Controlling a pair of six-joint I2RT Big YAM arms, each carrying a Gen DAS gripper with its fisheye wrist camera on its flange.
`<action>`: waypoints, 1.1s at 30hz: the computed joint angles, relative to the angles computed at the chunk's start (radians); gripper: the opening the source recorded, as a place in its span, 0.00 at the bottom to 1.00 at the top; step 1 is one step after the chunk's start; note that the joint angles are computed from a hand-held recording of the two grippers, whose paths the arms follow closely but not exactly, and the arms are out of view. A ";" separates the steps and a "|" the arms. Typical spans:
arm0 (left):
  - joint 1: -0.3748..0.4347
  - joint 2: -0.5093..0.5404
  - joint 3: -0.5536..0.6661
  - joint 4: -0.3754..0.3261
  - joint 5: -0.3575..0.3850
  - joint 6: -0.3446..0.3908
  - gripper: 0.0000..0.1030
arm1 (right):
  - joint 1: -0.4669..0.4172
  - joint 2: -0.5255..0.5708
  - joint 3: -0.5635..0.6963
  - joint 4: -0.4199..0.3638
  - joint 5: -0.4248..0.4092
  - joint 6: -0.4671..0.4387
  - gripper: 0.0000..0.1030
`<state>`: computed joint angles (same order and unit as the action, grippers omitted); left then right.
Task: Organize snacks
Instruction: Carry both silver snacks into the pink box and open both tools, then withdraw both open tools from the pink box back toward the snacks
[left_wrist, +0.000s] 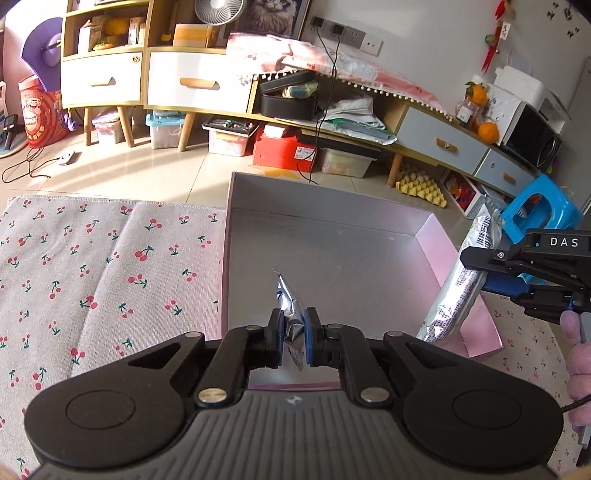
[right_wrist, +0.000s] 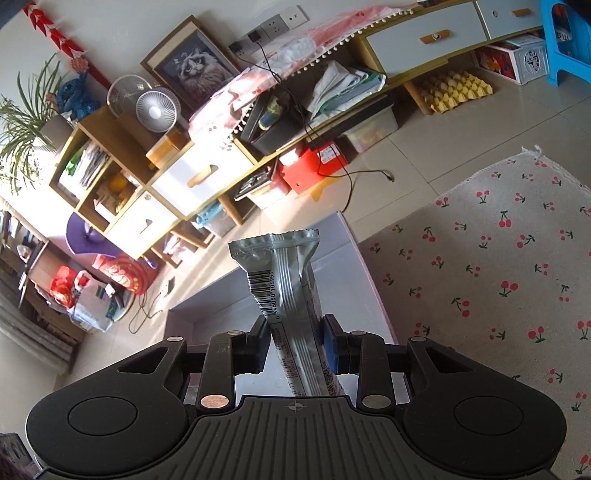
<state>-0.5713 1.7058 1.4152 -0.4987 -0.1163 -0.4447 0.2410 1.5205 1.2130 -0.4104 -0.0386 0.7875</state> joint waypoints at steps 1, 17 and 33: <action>0.000 0.001 0.001 -0.009 -0.004 0.002 0.10 | -0.001 0.004 0.002 -0.001 -0.007 0.002 0.29; -0.024 -0.001 0.020 -0.039 -0.077 0.041 0.37 | -0.012 0.005 0.013 0.003 -0.037 0.006 0.50; -0.067 -0.081 -0.016 -0.078 -0.117 0.061 0.82 | 0.052 -0.123 0.030 -0.179 0.070 -0.073 0.76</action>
